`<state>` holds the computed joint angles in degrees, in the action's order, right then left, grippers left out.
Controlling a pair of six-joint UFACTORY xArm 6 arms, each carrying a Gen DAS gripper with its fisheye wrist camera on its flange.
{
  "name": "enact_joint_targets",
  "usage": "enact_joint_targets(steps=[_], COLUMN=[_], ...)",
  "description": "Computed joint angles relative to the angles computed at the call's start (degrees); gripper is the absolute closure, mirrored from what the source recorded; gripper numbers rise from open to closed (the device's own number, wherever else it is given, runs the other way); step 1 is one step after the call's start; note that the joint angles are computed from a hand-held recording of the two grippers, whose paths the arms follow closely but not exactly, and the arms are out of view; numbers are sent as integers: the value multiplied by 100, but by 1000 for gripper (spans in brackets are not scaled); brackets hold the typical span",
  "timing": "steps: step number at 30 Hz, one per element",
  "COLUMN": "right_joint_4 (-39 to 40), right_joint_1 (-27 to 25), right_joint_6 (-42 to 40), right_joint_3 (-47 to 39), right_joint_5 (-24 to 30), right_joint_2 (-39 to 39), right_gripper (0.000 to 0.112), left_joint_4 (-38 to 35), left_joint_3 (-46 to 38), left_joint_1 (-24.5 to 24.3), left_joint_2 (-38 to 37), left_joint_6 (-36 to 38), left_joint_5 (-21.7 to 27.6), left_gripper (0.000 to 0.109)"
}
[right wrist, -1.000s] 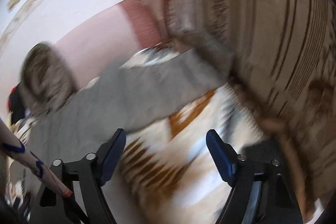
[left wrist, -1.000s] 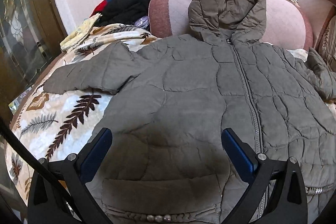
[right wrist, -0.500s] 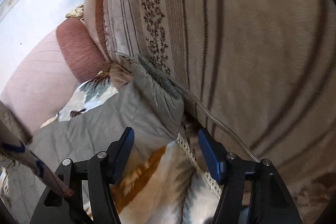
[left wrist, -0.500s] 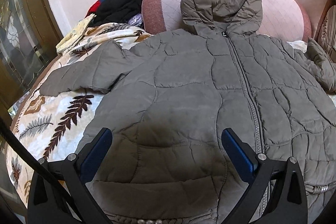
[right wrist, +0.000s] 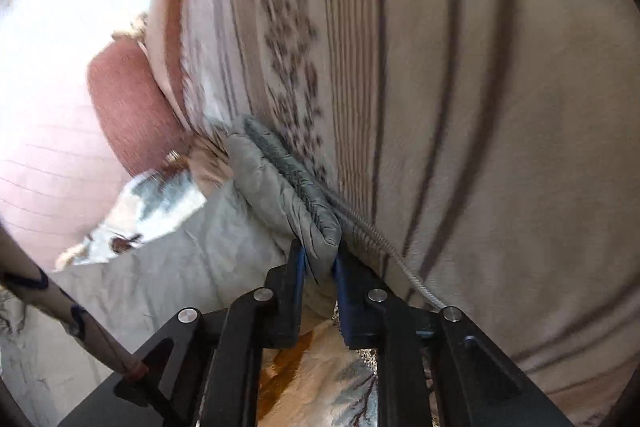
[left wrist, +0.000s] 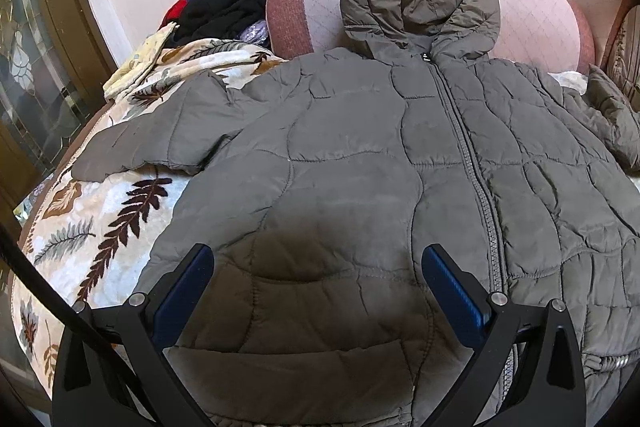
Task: Fold large clothes
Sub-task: 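Reach the right tool to the sleeve cuff and close on it, then lift the sleeve with the right tool, fold it across the jacket body, release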
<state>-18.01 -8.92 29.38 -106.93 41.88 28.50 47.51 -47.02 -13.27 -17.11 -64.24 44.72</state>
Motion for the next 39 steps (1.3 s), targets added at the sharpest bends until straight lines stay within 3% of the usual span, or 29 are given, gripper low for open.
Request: enact_joint_targets(steps=[10, 18, 26, 31, 39], right_joint_4=[427, 1120, 2415, 3086, 3602], right_joint_1=[389, 1356, 2687, 3418, 4030], right_joint_6=[-654, -1247, -2076, -2520, -2508], right_joint_3=[411, -57, -521, -250, 191], right_joint_5=[-126, 103, 265, 226, 222], right_joint_2=[-1144, -1604, -1541, -1499, -785], right_gripper=[100, 101, 101, 101, 101], left_joint_4=[101, 109, -51, -170, -288], left_joint_3=[145, 387, 712, 875, 933], left_joint_1=[7, 177, 512, 731, 868], left_joint_2=[-382, -854, -1371, -1601, -1653], left_joint_6=[-157, -163, -83, -30, -49], left_joint_5=[63, 21, -54, -127, -159], left_gripper=[6, 6, 6, 6, 6])
